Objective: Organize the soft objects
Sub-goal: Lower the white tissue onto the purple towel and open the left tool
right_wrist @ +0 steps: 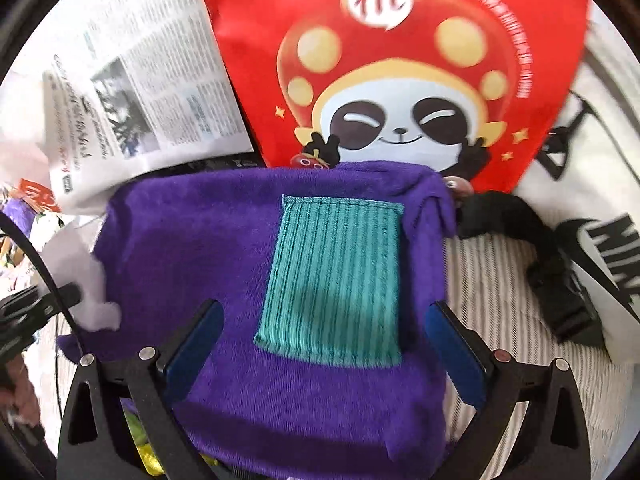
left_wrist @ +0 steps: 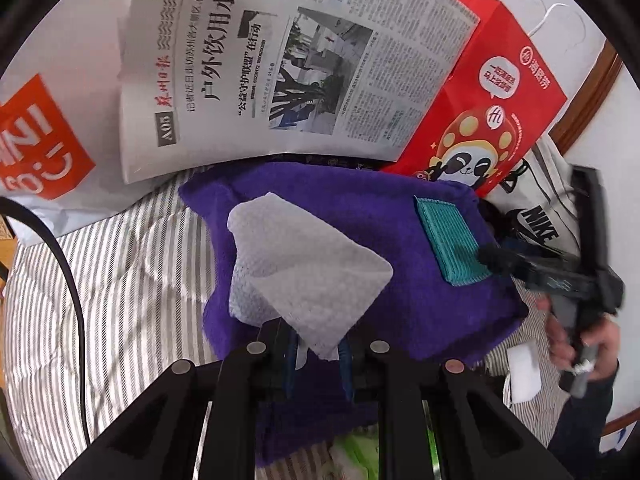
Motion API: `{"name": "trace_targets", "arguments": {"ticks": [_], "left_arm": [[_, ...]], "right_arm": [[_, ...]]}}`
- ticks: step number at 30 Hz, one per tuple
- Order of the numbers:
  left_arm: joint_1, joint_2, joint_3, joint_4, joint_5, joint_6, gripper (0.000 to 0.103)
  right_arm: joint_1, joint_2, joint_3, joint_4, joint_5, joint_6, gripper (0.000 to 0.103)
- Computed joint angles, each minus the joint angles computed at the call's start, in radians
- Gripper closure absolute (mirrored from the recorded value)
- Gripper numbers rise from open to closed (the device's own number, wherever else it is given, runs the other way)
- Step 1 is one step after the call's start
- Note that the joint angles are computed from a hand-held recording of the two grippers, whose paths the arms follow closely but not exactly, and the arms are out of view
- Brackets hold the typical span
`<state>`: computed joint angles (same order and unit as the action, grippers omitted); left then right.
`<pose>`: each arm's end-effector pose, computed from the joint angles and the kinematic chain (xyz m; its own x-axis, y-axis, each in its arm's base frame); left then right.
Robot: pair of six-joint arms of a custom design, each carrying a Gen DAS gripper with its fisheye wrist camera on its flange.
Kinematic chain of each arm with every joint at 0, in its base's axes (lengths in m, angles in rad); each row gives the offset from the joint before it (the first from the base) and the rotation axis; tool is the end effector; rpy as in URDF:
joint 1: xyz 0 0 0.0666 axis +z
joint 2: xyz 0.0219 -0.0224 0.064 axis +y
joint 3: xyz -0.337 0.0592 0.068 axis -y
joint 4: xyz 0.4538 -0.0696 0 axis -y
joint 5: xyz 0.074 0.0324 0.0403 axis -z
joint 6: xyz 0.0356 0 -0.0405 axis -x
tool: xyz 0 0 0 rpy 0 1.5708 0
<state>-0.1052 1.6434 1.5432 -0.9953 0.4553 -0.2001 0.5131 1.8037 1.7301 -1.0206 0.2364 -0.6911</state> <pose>0.6089 -0.0804 0.3221 -0.8081 0.2648 -0.5262 0.4643 0.8361 -0.2922 0.5863 0.3203 0.3128 -0.8410 0.2374 -0.4861 0.1978 0.9713 0.1321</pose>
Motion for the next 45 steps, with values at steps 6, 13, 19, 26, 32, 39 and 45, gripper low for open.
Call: {"name": "trace_targets", "arguments": {"ticks": [6,13,19,26,32,39,45], "left_arm": [[-0.016,0.077,0.088,-0.004,-0.006,0.018,0.086],[-0.05,0.188,0.201,-0.048,-0.082,0.017,0.086],[-0.071,0.221,0.228,-0.079,-0.133,0.007,0.086],[-0.094,0.234,0.243,-0.095,-0.166,-0.007,0.072],[-0.12,0.197,0.2,-0.09,-0.246,-0.031,0.049],[-0.132,0.14,0.139,-0.11,-0.254,-0.026,0.035],[-0.133,0.045,0.056,-0.101,-0.28,-0.046,0.035]], "right_arm": [[0.03,-0.12,-0.118,0.045,0.027,-0.057,0.003],[0.038,-0.208,-0.204,0.069,0.037,-0.081,0.003],[0.046,-0.232,-0.234,0.048,0.063,-0.108,0.003],[0.058,-0.315,-0.344,0.072,0.048,-0.197,0.003],[0.068,-0.371,-0.409,0.081,0.052,-0.243,0.003],[0.084,-0.42,-0.45,0.097,0.066,-0.277,0.003],[0.116,-0.433,-0.443,0.076,0.091,-0.292,0.003]]}}
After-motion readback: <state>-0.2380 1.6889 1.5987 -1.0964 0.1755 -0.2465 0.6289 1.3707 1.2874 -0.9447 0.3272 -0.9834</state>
